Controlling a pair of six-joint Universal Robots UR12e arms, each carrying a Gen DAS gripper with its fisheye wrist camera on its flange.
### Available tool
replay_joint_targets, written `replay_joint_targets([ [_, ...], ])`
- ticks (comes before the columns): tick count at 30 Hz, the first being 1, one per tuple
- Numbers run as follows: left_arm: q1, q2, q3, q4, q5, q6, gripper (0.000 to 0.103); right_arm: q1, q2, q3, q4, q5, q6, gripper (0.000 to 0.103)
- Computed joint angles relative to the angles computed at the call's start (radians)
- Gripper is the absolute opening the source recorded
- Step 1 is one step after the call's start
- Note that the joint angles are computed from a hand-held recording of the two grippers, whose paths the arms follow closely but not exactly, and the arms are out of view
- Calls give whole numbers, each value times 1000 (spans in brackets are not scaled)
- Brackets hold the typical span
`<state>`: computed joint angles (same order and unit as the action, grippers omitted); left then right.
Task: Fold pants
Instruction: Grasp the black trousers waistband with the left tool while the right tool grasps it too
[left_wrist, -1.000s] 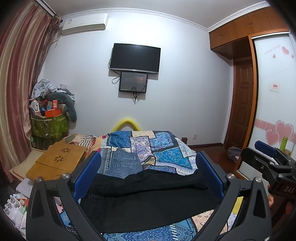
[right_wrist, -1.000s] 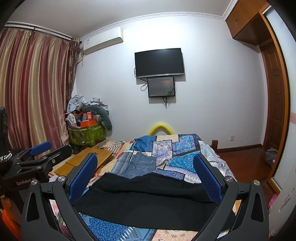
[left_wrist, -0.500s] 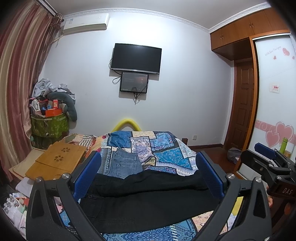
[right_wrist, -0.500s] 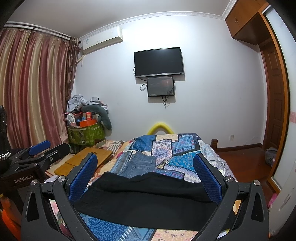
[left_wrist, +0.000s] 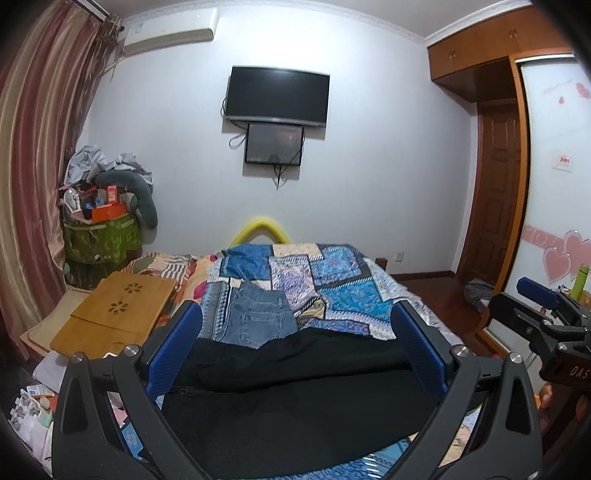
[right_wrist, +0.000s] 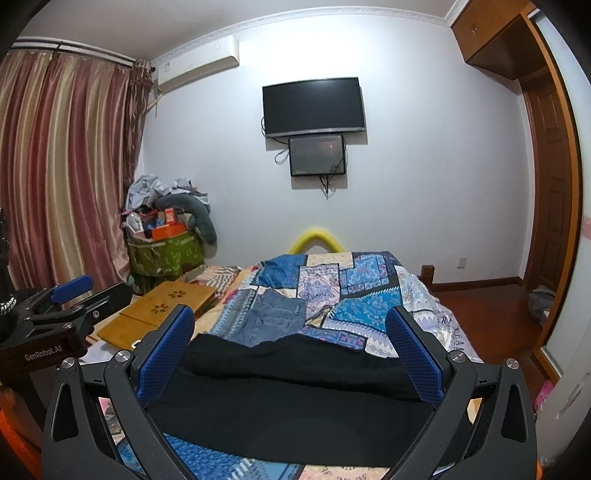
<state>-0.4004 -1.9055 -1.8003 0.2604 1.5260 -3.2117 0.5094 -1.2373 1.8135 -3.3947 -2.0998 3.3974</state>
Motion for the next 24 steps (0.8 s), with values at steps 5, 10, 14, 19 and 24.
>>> replay_joint_targets([
  [5,10,-64,83,-77,31,25,103,-37,25,-25,55,37,8,103],
  [10,34,-138,185,-179,41,33,103,-82,48,-45,136,97,14,103],
  [14,59,-203,284,-306,51,53,103,-127,67,-66,238,172,7,103],
  [19,92,-289,416,-511,44,50,103,-181,87,-89,366,272,9,103],
  [24,109,-373,527,-672,82,75,90,-220,121,-127,475,323,-35,103],
])
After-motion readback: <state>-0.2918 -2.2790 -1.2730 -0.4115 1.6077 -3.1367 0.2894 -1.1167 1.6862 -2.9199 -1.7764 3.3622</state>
